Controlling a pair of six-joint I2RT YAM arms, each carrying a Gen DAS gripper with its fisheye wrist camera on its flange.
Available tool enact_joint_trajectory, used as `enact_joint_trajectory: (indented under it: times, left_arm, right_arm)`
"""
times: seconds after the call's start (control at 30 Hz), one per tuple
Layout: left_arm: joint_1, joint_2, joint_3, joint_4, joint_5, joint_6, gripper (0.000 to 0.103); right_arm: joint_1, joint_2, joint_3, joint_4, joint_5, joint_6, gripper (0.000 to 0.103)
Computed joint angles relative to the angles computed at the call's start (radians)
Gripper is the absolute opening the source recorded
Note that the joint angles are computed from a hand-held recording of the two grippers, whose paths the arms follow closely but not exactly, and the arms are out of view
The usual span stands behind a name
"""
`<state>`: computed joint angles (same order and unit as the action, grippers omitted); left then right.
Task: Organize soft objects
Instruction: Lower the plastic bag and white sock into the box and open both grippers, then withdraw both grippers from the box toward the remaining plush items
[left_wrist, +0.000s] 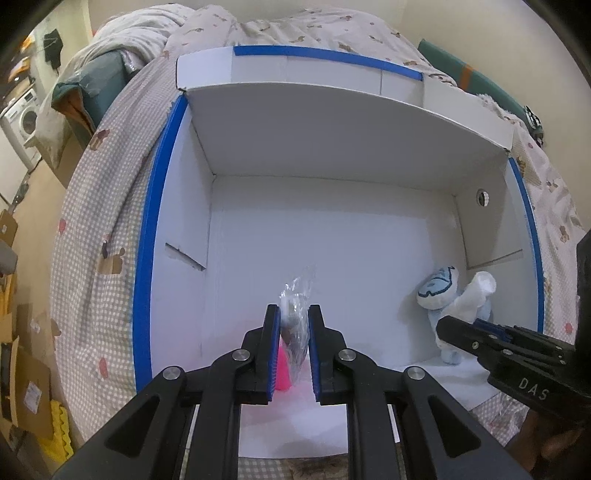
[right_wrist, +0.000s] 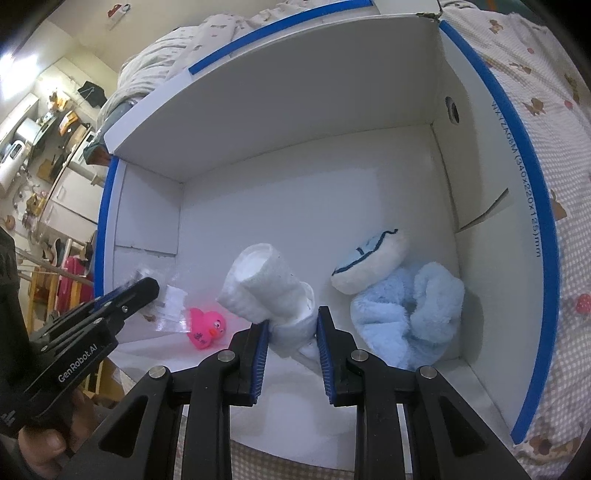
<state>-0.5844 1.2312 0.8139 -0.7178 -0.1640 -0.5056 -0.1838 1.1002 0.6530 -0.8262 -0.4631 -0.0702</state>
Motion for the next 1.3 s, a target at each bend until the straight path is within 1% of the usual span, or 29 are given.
enact_joint_trajectory:
  times: [0.13, 0.17, 0.2, 0.23, 0.27, 0.3, 0.37, 0.43, 0.53, 0.67, 0.73, 0.8, 0.87, 0.93, 1.03, 1.07, 1.17, 1.23, 1.3]
  left_arm:
    - [0.002, 0.001, 0.000, -0.003, 0.009, 0.001, 0.014]
    - [0.001, 0.001, 0.001, -0.002, 0.010, 0.003, 0.015]
    - [-0.004, -0.001, 0.001, -0.002, 0.007, 0.004, 0.016]
    - [-0.009, -0.004, 0.002, -0.004, 0.003, 0.005, 0.019]
    - [-0.012, -0.007, 0.004, -0.007, 0.001, 0.004, 0.023]
    - [-0.014, -0.012, 0.005, -0.009, 0.000, 0.001, 0.025]
    - [-0.020, -0.035, 0.000, -0.009, 0.000, 0.000, 0.038]
    - [-0.034, -0.061, -0.002, -0.019, -0.023, -0.005, 0.045]
    - [-0.052, -0.118, -0.012, -0.035, -0.051, -0.008, 0.046]
    - [-0.058, -0.176, -0.008, -0.084, -0.082, -0.022, 0.046]
    - [-0.060, -0.206, -0.007, -0.111, -0.094, -0.028, 0.046]
    - [-0.064, -0.233, -0.004, -0.137, -0.107, -0.028, 0.047]
    - [-0.066, -0.277, -0.007, -0.151, -0.099, -0.024, 0.047]
    - [-0.082, -0.320, -0.006, -0.175, -0.129, -0.031, 0.049]
    - [-0.121, -0.371, -0.009, -0.219, -0.170, -0.057, 0.055]
    - [-0.135, -0.385, -0.010, -0.235, -0.183, -0.069, 0.057]
    - [-0.202, -0.405, -0.009, -0.298, -0.250, -0.123, 0.057]
    - [-0.229, -0.418, -0.013, -0.326, -0.272, -0.141, 0.058]
    - [-0.272, -0.437, -0.019, -0.363, -0.301, -0.190, 0.058]
  right_arm:
    - [-0.026, 0.000, 0.004, -0.004, -0.003, -0.003, 0.031]
    - [-0.033, -0.001, 0.005, -0.004, -0.005, -0.004, 0.035]
    - [-0.041, -0.004, 0.005, -0.005, -0.008, -0.009, 0.044]
    - [-0.045, -0.008, 0.006, -0.005, -0.009, -0.007, 0.053]
    - [-0.051, -0.018, 0.004, -0.004, -0.012, -0.005, 0.066]
    - [-0.058, -0.031, 0.002, -0.001, -0.016, -0.003, 0.067]
    - [-0.068, -0.052, 0.005, -0.006, -0.025, -0.004, 0.067]
    - [-0.081, -0.074, 0.008, -0.013, -0.039, -0.003, 0.070]
    - [-0.100, -0.118, 0.008, -0.031, -0.054, -0.017, 0.070]
    - [-0.122, -0.163, 0.017, -0.064, -0.069, -0.033, 0.070]
    - [-0.130, -0.196, 0.017, -0.087, -0.071, -0.045, 0.076]
    - [-0.141, -0.232, 0.018, -0.111, -0.081, -0.063, 0.087]
    - [-0.172, -0.260, 0.027, -0.153, -0.113, -0.101, 0.094]
    - [-0.202, -0.291, 0.034, -0.186, -0.136, -0.131, 0.095]
    - [-0.292, -0.337, 0.037, -0.254, -0.182, -0.198, 0.095]
    - [-0.298, -0.354, 0.032, -0.261, -0.185, -0.195, 0.095]
    - [-0.355, -0.458, 0.007, -0.305, -0.202, -0.245, 0.096]
    - [-0.367, -0.533, -0.014, -0.331, -0.193, -0.286, 0.102]
    - [-0.396, -0.566, -0.024, -0.382, -0.199, -0.349, 0.103]
